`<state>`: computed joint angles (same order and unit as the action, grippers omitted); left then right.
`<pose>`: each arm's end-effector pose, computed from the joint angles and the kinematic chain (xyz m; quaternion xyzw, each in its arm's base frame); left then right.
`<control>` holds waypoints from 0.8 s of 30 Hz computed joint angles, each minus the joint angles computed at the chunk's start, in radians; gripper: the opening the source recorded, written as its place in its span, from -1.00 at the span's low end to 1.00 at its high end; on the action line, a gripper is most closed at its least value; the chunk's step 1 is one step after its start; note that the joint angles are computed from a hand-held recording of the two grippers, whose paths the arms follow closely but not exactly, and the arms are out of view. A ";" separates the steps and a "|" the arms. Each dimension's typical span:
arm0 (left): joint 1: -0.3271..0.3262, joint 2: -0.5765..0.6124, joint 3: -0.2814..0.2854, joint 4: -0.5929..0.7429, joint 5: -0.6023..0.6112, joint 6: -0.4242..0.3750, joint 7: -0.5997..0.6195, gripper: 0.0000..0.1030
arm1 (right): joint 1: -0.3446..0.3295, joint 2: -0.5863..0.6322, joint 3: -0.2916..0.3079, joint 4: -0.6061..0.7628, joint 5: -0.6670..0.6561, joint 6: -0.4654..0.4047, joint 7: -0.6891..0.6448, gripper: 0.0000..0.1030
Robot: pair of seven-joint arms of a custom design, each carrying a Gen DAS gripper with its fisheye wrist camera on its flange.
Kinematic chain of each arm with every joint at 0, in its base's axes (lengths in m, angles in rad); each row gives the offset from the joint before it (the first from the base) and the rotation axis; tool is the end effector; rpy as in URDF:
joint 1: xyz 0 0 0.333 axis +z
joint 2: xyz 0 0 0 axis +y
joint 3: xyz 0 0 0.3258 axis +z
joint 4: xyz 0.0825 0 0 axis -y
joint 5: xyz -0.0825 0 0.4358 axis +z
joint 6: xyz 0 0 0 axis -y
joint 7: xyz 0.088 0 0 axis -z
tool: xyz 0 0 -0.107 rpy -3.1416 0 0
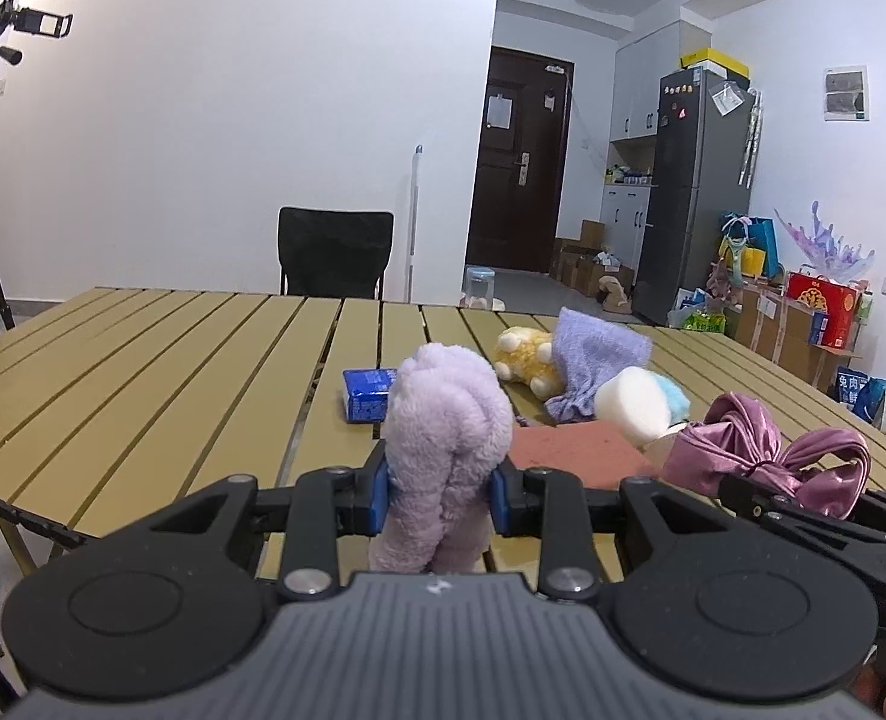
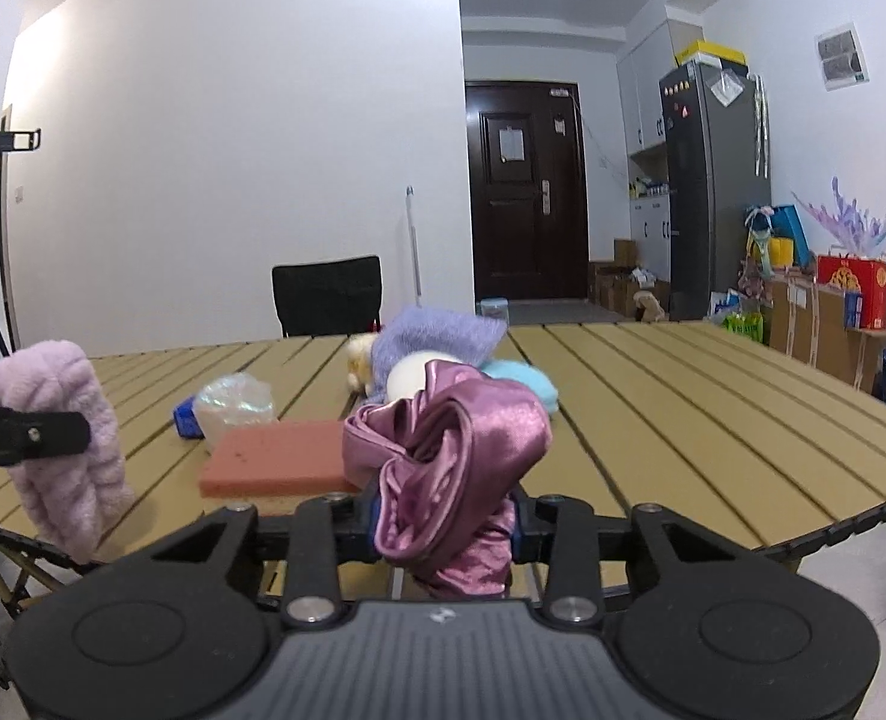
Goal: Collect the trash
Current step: 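Carry the headband and scrunchie with both tools back over the black trash bin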
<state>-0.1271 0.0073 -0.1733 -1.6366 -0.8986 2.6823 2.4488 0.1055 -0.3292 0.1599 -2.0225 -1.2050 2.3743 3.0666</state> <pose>0.6393 -0.1718 0.7184 -0.3905 0.7195 -0.5301 0.2209 0.5333 0.1477 0.6738 -0.3837 0.7102 -0.4999 0.3137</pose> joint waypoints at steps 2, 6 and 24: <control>-0.003 -0.024 0.004 -0.019 -0.021 0.002 0.020 -0.39 | 0.005 -0.025 0.005 -0.019 0.001 -0.001 -0.002 -0.34; -0.010 -0.076 0.015 -0.069 -0.069 0.021 0.068 -0.39 | 0.008 -0.065 0.023 -0.044 -0.004 -0.015 -0.021 -0.34; -0.026 -0.309 0.111 -0.292 -0.079 -0.053 0.091 -0.39 | 0.068 -0.229 0.099 -0.151 0.153 -0.078 -0.110 -0.34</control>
